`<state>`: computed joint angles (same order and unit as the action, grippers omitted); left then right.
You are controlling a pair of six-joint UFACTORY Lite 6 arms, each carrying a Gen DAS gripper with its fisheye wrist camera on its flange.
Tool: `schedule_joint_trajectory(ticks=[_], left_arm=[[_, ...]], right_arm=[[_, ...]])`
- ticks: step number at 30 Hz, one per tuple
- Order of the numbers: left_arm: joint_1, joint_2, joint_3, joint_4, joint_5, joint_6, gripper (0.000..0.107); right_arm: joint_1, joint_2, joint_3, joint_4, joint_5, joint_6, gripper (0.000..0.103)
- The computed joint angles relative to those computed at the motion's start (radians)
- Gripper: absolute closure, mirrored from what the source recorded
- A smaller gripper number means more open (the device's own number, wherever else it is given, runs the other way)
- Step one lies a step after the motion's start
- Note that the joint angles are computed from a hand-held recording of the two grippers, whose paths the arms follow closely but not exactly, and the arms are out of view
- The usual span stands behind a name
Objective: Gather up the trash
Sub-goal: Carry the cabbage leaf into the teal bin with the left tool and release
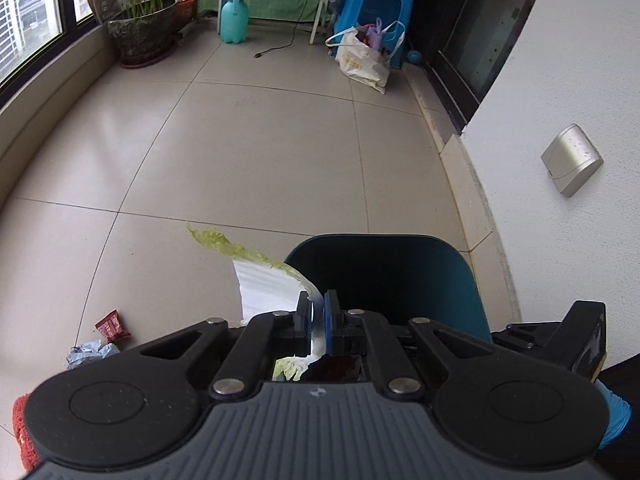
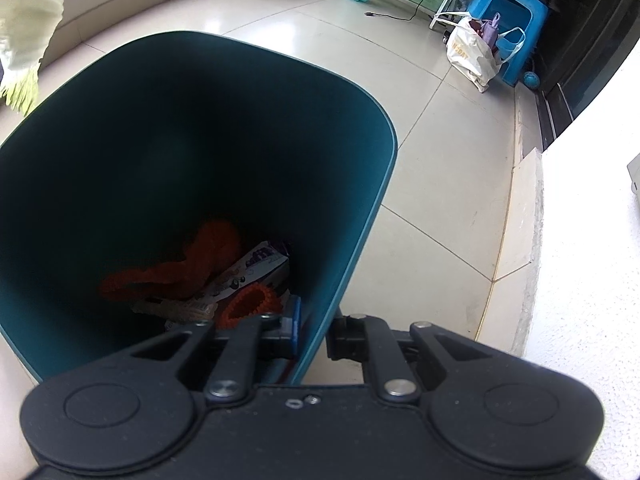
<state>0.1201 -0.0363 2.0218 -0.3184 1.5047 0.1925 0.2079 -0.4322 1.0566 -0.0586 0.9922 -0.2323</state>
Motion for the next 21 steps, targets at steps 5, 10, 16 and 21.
schedule_joint_trajectory(ticks=[5, 10, 16, 21], left_arm=[[-0.236, 0.036, -0.005, 0.091, -0.047, -0.126, 0.102], [-0.406, 0.031, -0.188, 0.176, -0.178, -0.215, 0.102], [-0.492, 0.042, -0.425, 0.231, -0.320, -0.288, 0.102], [-0.514, 0.068, -0.557, 0.274, -0.391, -0.328, 0.102]], right_arm=[[0.005, -0.023, -0.021, -0.005, -0.010, -0.008, 0.092], [-0.010, -0.032, -0.028, 0.018, -0.014, -0.019, 0.092], [-0.016, -0.028, -0.028, 0.027, -0.025, -0.032, 0.092], [-0.026, -0.031, -0.031, 0.044, -0.027, -0.051, 0.092]])
